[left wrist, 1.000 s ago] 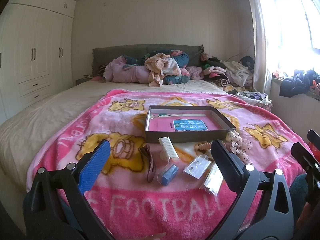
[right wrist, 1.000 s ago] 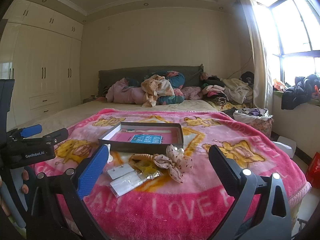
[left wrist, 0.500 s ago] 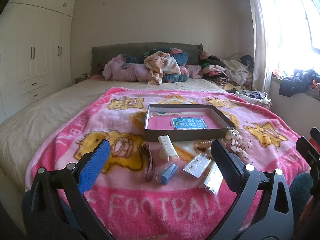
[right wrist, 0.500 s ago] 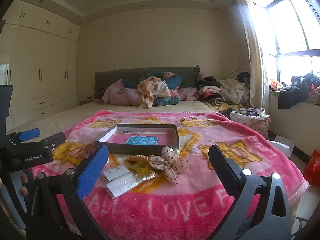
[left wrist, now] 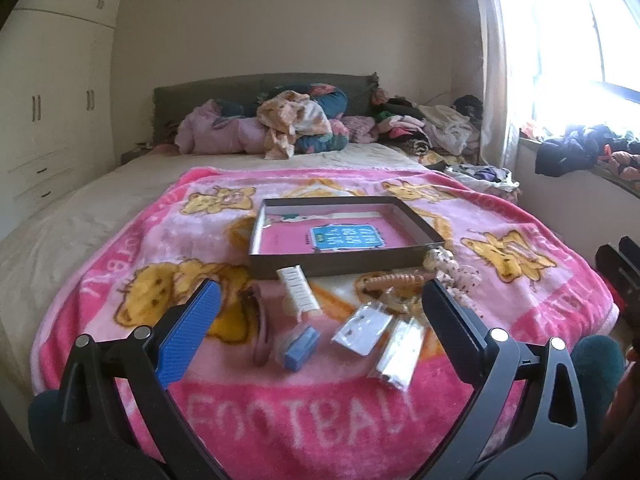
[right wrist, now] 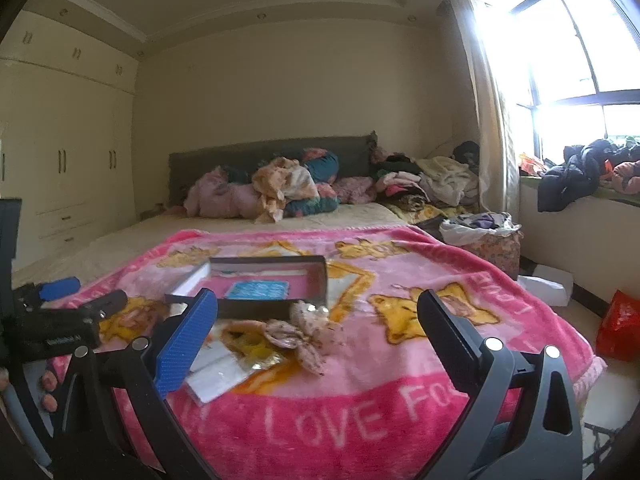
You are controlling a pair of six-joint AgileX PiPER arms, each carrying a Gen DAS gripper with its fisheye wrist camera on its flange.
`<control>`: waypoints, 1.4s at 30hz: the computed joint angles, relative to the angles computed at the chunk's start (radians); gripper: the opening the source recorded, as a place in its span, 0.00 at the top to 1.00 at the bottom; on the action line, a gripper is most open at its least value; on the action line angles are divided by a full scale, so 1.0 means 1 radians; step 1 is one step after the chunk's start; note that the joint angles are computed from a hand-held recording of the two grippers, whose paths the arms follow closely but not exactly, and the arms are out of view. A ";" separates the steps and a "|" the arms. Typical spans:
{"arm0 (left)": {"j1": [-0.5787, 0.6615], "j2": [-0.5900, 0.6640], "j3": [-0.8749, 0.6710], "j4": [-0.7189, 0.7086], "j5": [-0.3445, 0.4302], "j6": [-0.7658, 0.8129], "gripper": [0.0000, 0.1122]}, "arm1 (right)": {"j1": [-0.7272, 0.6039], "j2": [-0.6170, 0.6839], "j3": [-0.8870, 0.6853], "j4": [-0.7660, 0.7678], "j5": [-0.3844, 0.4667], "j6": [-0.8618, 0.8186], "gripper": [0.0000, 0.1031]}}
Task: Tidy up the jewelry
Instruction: 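Move the left tool to the white comb clip while the right tool approaches the pink bow clip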
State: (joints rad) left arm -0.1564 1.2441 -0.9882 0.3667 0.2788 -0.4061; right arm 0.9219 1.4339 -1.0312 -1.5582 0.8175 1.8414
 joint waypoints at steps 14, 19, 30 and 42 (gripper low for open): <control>-0.062 0.228 -0.226 -0.111 0.068 0.050 0.18 | -0.214 0.019 -0.058 0.139 -0.130 -0.153 0.06; -0.066 0.299 -0.321 -0.093 0.086 0.030 0.18 | -0.305 0.049 -0.099 0.233 -0.223 -0.234 0.06; -0.006 0.425 -0.449 -0.322 0.157 0.260 0.18 | -0.445 0.238 -0.318 0.732 -0.350 -0.757 0.06; 0.144 0.525 -0.530 -0.626 0.262 0.629 0.25 | -0.476 0.566 -0.690 1.254 -0.270 -1.212 0.06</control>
